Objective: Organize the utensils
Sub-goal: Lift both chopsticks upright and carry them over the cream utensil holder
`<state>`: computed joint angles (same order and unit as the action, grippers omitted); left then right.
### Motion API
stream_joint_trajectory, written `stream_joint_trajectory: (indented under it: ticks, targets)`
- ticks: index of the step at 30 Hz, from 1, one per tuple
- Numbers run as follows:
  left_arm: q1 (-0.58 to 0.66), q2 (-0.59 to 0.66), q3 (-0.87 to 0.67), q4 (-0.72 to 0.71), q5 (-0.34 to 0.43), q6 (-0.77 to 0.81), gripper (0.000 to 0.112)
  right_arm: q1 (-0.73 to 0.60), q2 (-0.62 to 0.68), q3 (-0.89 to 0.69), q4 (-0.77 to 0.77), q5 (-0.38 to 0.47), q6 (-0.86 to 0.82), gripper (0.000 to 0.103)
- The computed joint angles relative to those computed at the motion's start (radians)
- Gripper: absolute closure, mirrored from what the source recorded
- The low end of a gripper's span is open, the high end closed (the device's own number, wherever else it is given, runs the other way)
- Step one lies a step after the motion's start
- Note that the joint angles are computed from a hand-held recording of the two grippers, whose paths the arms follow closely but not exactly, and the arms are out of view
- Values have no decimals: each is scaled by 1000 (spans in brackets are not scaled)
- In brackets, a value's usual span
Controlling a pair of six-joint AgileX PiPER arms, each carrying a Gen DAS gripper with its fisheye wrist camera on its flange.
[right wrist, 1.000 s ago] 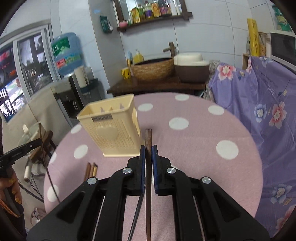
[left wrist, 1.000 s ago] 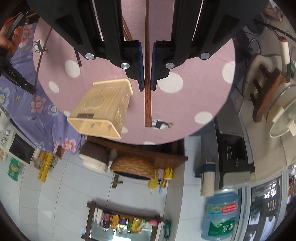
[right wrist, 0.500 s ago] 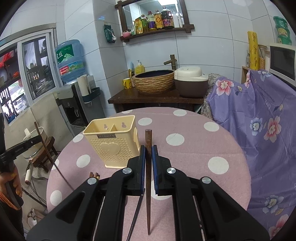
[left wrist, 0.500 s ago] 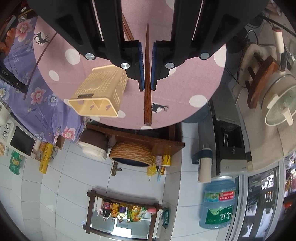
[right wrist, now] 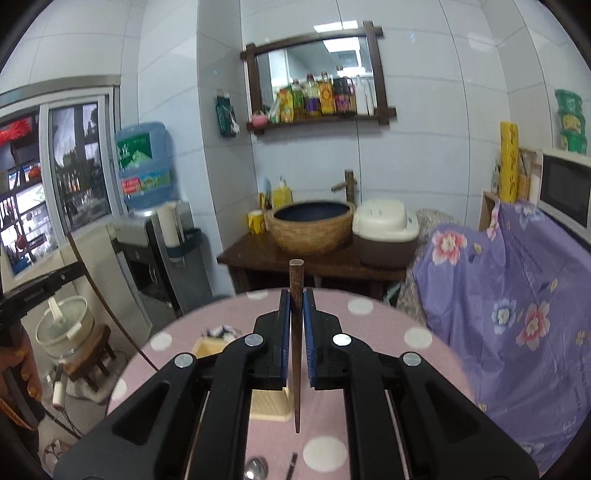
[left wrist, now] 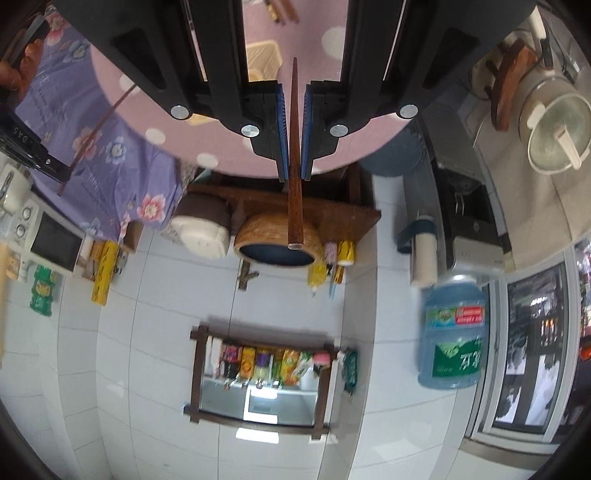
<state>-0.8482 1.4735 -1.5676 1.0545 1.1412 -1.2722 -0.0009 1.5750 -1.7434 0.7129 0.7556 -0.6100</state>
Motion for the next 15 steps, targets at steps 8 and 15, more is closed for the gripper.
stream_joint_trajectory:
  ticks: [8,15]
  targets:
    - [15,185,-307,-20,-13,100,104,157,70,-195,-202,-79,237,95]
    - [92,222,-134,-88,-151,-31,104,212,126,-20,-203,-204,264,95]
